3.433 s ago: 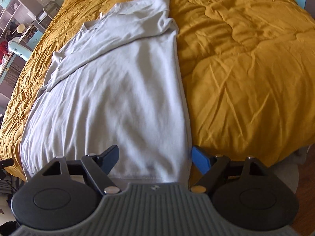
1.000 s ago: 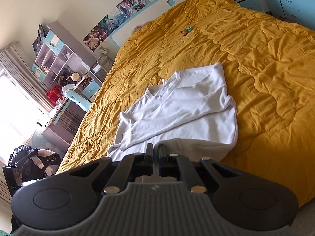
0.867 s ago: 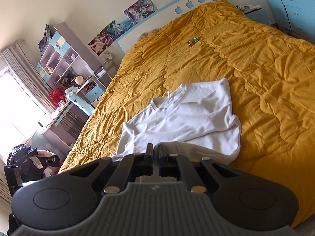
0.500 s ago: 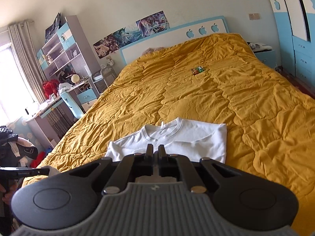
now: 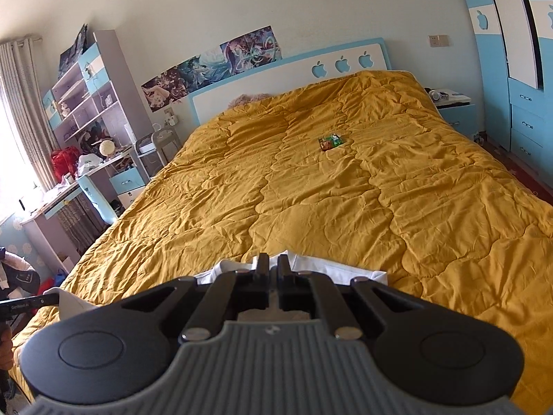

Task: Fold small clothes
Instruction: 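Lift the hem with both tools and fold it toward the collar, then lay the hem over the collar and open both tools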

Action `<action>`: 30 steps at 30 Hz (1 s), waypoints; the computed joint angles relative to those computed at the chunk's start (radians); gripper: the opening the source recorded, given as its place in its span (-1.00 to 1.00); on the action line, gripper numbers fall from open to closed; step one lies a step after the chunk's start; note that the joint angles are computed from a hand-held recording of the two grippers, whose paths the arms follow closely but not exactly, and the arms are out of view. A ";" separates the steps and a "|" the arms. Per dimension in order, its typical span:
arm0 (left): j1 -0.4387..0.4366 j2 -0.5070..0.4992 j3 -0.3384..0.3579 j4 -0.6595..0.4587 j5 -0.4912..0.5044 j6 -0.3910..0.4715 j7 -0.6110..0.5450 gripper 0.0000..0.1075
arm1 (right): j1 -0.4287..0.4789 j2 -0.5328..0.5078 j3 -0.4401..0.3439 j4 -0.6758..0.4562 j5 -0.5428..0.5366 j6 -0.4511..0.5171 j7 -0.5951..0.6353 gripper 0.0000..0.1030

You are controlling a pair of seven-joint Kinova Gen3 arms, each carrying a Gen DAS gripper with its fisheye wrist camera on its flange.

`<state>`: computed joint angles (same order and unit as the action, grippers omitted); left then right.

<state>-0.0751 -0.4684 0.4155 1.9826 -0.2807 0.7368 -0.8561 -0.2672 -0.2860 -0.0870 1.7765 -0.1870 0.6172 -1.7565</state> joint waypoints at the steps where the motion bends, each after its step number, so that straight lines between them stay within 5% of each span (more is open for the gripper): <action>1: -0.016 0.022 0.013 0.000 -0.017 -0.018 0.000 -0.93 | 0.043 0.037 -0.035 -0.016 0.025 -0.010 -0.038 -1.00; 7: -0.090 0.155 0.092 0.008 -0.124 -0.115 0.104 -0.93 | 0.179 0.196 -0.150 -0.070 0.105 -0.091 -0.190 -1.00; 13: -0.097 0.268 0.159 0.011 -0.273 -0.107 0.297 -0.93 | -0.013 0.298 0.039 -0.083 0.055 -0.044 -0.098 -1.00; 15: -0.066 0.273 0.132 0.016 -0.276 -0.110 0.295 -0.93 | -0.034 0.316 0.063 -0.061 0.020 -0.015 -0.055 -0.98; 17: -0.030 0.269 0.091 0.017 -0.265 -0.113 0.274 -0.93 | 0.018 0.328 0.031 -0.030 -0.059 0.014 0.005 -0.93; 21: 0.044 0.257 0.013 0.019 -0.249 -0.115 0.230 -0.93 | 0.203 0.343 -0.107 0.027 -0.222 0.070 0.023 -0.42; 25: 0.105 0.263 -0.046 0.014 -0.245 -0.112 0.220 -0.93 | 0.374 0.354 -0.243 0.077 -0.382 0.075 0.047 -0.34; 27: 0.122 0.272 -0.047 0.012 -0.275 -0.100 0.243 -0.93 | 0.385 0.358 -0.251 0.101 -0.409 0.044 0.079 -0.43; 29: 0.140 0.279 -0.049 0.012 -0.304 -0.089 0.272 -0.93 | 0.354 0.367 -0.231 0.105 -0.400 0.021 0.077 -0.93; 30: 0.150 0.278 -0.056 0.015 -0.311 -0.090 0.283 -0.93 | 0.342 0.371 -0.216 0.107 -0.419 0.020 0.071 -0.95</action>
